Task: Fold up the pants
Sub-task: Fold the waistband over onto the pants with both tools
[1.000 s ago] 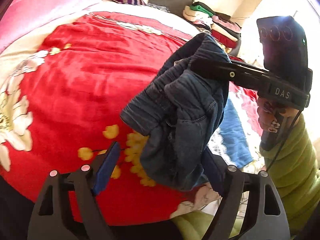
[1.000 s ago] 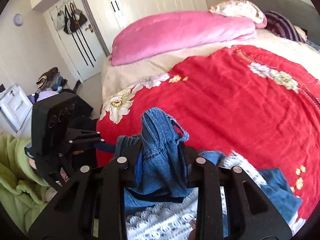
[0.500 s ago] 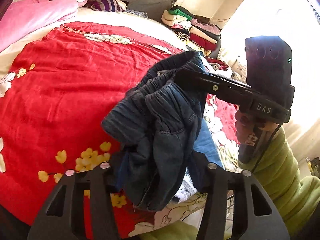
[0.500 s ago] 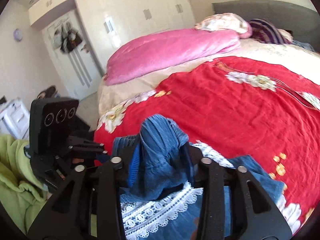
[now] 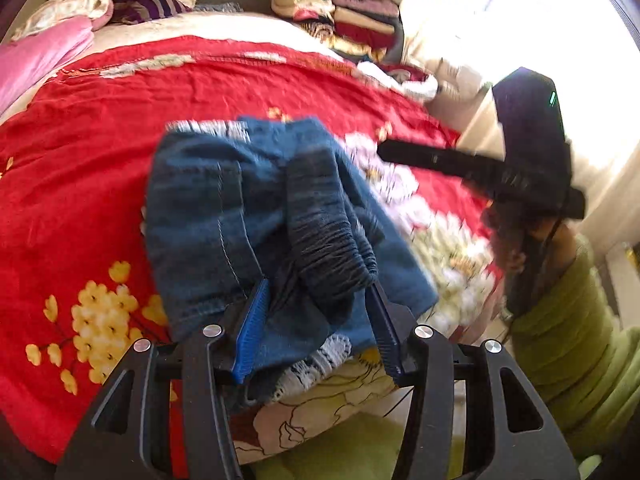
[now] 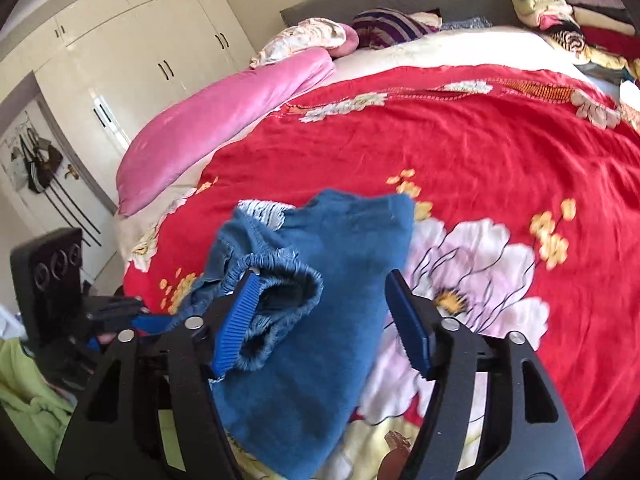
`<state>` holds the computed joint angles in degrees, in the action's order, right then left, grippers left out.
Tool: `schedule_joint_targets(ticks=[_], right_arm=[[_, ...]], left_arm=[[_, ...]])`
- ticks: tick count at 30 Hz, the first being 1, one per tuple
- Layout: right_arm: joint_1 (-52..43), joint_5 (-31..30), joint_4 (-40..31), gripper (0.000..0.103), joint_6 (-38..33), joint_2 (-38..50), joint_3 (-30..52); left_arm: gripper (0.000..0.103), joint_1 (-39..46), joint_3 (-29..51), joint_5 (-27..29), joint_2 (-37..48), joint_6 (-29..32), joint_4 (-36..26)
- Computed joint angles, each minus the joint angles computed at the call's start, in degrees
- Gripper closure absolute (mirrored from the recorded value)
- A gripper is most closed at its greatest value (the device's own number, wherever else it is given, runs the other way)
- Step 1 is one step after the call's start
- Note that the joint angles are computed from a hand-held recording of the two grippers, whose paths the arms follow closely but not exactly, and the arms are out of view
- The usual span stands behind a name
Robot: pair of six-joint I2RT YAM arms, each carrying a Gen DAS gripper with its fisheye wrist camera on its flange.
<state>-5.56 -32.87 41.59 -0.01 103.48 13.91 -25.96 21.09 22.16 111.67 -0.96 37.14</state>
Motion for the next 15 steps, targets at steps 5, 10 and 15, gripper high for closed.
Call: schedule_joint_targets(ticks=[5,10,15], right_arm=[[4.5,0.8,-4.3,0.033,2.8,2.3,4.6],[5.5,-1.3,-11.2,0.03,6.3,4.7,10.2],[7.3,-1.9,-16.9,0.022,8.9,11.1,16.9]], left_arm=[[0.055,-0.3,-0.5,-0.9,-0.5,0.5,0.0],[0.055,-0.1,-7.3,-7.7,-9.1,0.9,4.5],[0.073,-0.9,-2.4,-11.4,-2.3,1.3,2.6]])
